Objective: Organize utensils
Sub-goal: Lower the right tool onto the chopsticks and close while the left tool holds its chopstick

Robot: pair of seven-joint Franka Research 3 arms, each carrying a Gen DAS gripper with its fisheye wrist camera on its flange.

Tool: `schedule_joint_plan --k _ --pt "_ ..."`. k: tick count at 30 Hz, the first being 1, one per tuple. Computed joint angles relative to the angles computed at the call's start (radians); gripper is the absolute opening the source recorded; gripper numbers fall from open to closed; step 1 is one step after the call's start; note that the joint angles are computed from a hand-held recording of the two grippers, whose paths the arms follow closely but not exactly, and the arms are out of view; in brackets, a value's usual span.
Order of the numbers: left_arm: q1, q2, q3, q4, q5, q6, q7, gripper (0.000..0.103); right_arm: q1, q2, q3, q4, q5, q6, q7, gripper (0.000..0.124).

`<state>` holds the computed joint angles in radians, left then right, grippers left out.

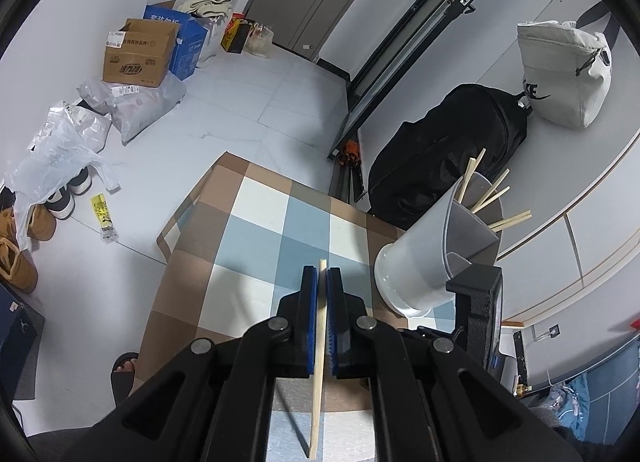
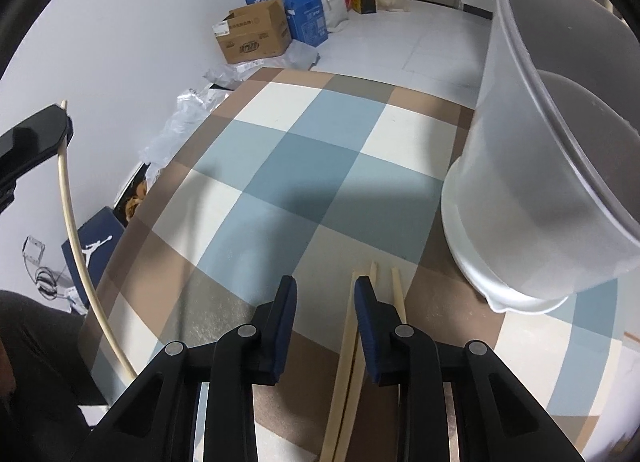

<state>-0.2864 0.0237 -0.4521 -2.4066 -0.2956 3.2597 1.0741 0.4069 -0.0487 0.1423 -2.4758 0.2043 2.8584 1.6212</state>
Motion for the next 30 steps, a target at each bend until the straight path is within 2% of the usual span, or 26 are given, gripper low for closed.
schedule_joint_plan --k 1,2,4,5,6,8,9,11,15,20,22,23,25,27,30 --pt "0.019 -0.001 -0.025 0.002 -0.038 0.0 0.033 0.0 0.01 0.002 -0.003 0.006 0.057 -0.01 -0.047 0.029" --pt "0.018 -0.002 -0.027 0.003 -0.06 -0.001 0.052 0.001 0.015 0.007 -0.003 0.015 0.086 -0.027 -0.07 0.029" --pt "-0.029 -0.003 0.04 -0.004 0.054 -0.001 -0.051 0.001 0.013 0.011 0.005 0.013 0.036 -0.027 -0.032 0.029" --pt "-0.029 -0.003 0.039 -0.003 0.048 -0.004 -0.048 0.001 0.018 0.011 0.005 0.012 0.059 -0.024 -0.054 0.029" --pt "-0.022 -0.002 0.031 -0.002 0.034 -0.006 -0.038 0.001 0.018 0.011 0.005 0.01 0.061 -0.021 -0.05 0.029" --pt "0.025 0.0 -0.037 0.004 -0.1 -0.007 0.073 0.001 0.015 0.001 0.006 0.0 0.036 -0.008 -0.025 0.028" --pt "0.027 -0.001 -0.046 0.007 -0.145 -0.009 0.112 0.001 0.014 -0.007 0.005 -0.009 0.03 0.008 -0.022 0.028" --pt "0.004 -0.002 -0.025 0.009 -0.158 -0.01 0.125 0.001 0.003 -0.02 0.006 -0.022 -0.011 0.014 0.013 0.028" --pt "-0.036 -0.005 0.019 0.006 -0.137 -0.005 0.108 0.001 0.003 -0.023 -0.007 -0.033 0.047 0.018 -0.022 0.028" --pt "-0.039 -0.003 0.01 0.014 -0.229 -0.012 0.188 0.001 0.009 -0.024 -0.019 -0.027 0.148 0.007 -0.11 0.027" --pt "-0.046 -0.004 0.013 0.016 -0.26 -0.015 0.213 0.001 -0.008 -0.018 -0.014 -0.022 0.098 -0.007 -0.065 0.029" --pt "-0.051 -0.005 0.016 0.017 -0.276 -0.015 0.227 0.001 -0.004 -0.021 -0.018 -0.03 0.128 0.007 -0.09 0.027" --pt "-0.07 -0.007 0.044 0.011 -0.229 -0.013 0.184 0.001 -0.006 -0.024 -0.018 -0.033 0.134 0.004 -0.097 0.026" --pt "-0.061 -0.003 0.021 0.024 -0.325 -0.017 0.27 0.001 -0.02 -0.031 -0.004 -0.037 0.044 -0.002 -0.045 0.026" --pt "-0.077 -0.002 0.045 0.021 -0.274 -0.018 0.225 0.001 -0.031 -0.019 0.007 -0.022 -0.056 -0.012 0.022 0.027"
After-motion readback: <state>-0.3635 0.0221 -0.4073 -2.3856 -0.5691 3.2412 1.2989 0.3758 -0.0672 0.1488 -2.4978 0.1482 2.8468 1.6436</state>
